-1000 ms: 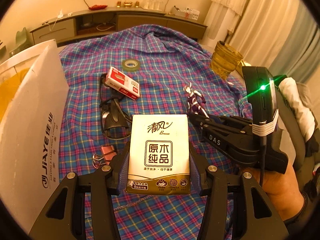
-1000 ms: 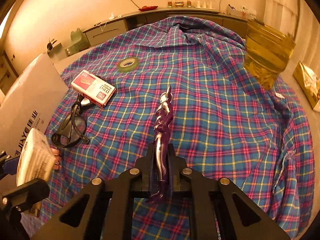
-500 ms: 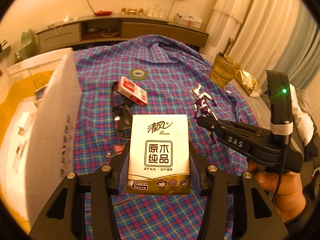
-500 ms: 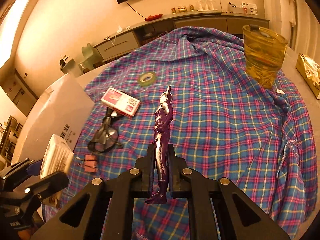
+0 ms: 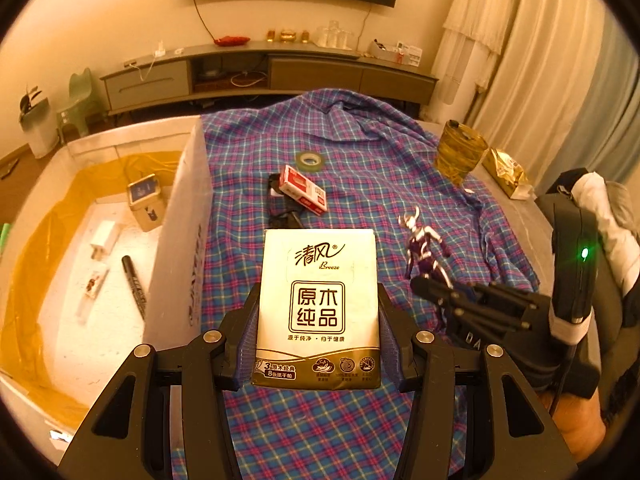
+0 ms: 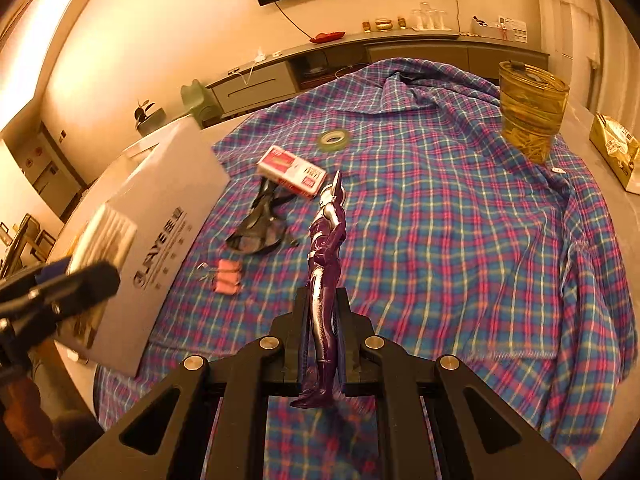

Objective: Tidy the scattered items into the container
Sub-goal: 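Lift tissue pack with left tool while right tool lifts figure upright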

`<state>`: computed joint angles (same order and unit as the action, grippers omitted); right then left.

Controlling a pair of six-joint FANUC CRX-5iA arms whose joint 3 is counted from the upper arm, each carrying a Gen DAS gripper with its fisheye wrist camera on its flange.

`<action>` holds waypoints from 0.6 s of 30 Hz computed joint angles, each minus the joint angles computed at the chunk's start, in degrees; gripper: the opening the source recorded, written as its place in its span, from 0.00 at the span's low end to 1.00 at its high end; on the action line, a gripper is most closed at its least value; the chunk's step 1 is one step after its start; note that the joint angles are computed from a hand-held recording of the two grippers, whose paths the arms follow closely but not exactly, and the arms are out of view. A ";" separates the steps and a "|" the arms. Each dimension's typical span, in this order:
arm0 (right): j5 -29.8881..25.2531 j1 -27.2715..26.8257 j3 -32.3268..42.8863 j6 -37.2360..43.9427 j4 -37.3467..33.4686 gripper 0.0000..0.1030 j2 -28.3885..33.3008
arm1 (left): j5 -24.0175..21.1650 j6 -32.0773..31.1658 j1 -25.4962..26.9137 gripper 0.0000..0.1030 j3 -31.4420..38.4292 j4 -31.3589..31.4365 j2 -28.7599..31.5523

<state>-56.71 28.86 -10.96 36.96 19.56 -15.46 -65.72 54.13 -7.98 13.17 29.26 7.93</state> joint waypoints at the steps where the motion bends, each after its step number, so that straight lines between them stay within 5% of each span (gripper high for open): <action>1: -0.18 0.52 -0.30 -0.54 0.27 0.12 -0.37 | 0.04 -0.13 0.07 0.51 -0.22 0.10 -0.37; 18: -3.86 8.25 -3.99 -8.22 5.77 0.12 -6.49 | 0.55 -1.59 1.41 0.52 -4.46 1.19 -6.47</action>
